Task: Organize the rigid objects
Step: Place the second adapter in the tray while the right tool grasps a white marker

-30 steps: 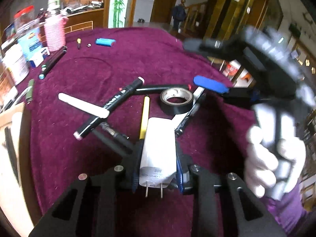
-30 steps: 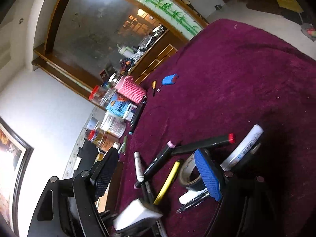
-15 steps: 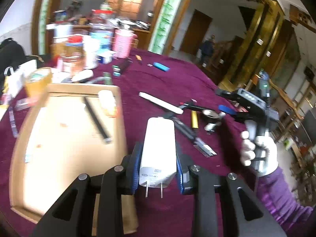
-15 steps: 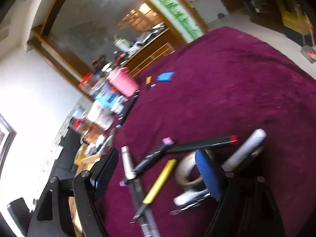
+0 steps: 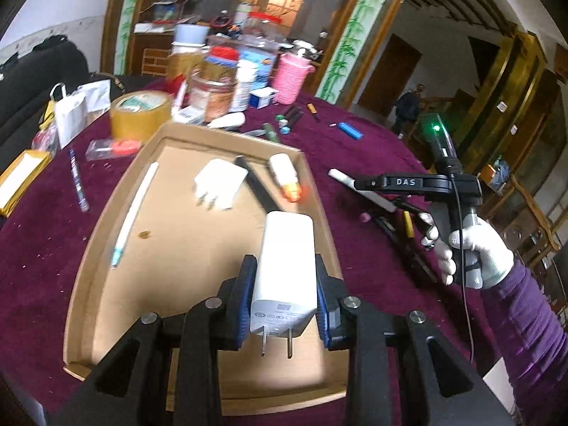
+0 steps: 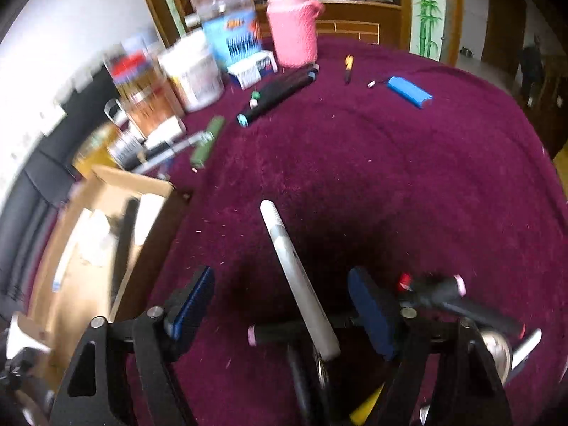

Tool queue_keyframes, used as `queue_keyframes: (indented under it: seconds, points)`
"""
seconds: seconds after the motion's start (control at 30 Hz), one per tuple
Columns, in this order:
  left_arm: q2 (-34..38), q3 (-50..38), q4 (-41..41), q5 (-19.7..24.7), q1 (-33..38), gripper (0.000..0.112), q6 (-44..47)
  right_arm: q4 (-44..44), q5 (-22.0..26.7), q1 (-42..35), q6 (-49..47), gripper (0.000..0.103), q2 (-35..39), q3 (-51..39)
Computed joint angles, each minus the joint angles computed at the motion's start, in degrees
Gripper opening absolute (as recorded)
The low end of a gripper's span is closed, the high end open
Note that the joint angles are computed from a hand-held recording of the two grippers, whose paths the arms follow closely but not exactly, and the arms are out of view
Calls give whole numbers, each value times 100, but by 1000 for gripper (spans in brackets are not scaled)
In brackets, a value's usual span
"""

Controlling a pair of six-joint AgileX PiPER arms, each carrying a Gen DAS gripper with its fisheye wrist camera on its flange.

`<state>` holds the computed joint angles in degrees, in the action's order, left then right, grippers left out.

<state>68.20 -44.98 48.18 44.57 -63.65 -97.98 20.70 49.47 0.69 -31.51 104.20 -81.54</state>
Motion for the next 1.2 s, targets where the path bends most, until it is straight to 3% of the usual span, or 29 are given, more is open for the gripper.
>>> queue_keyframes:
  seconds: [0.1,0.17,0.23,0.27,0.5,0.7,0.87,0.97,1.1,1.2]
  points:
    - [-100,141,-437,-179,467,29,466,-588,118,220,525,45,318,-266]
    - [-73,120,-769,-221,792,29,908,-624,-62,247,532,37,270,-152]
    - [11,55,-1084,-244,1114,29,1371,-642,-101,217,585,15,272,-140]
    - [55,29,-1236,-294,1280,29,1583,-487,-47,120,497,13,281,-151]
    - [622,-397,-2883,-680,2718,29,3581,531,246,-403,3,13,-65,-77]
    - [1324,-1125,-3540,-441,3412,28,4629,1308,920,-606,-350,13,-525,-41]
    - [1765,-1608,-3354,-226,3567,29,4612,1705,1312,-437,-401,13,-851,197]
    - [1829,-1634,-3580,-376,3751,37,4804,1911,1508,-201,-312,14,-877,302]
    - [1290,-1285,-3745,-617,3794,45,4760,1967,1561,373,-63,14,-800,416]
    - [642,-973,-3099,-570,3444,53,3972,1945,1492,861,125,14,-699,472]
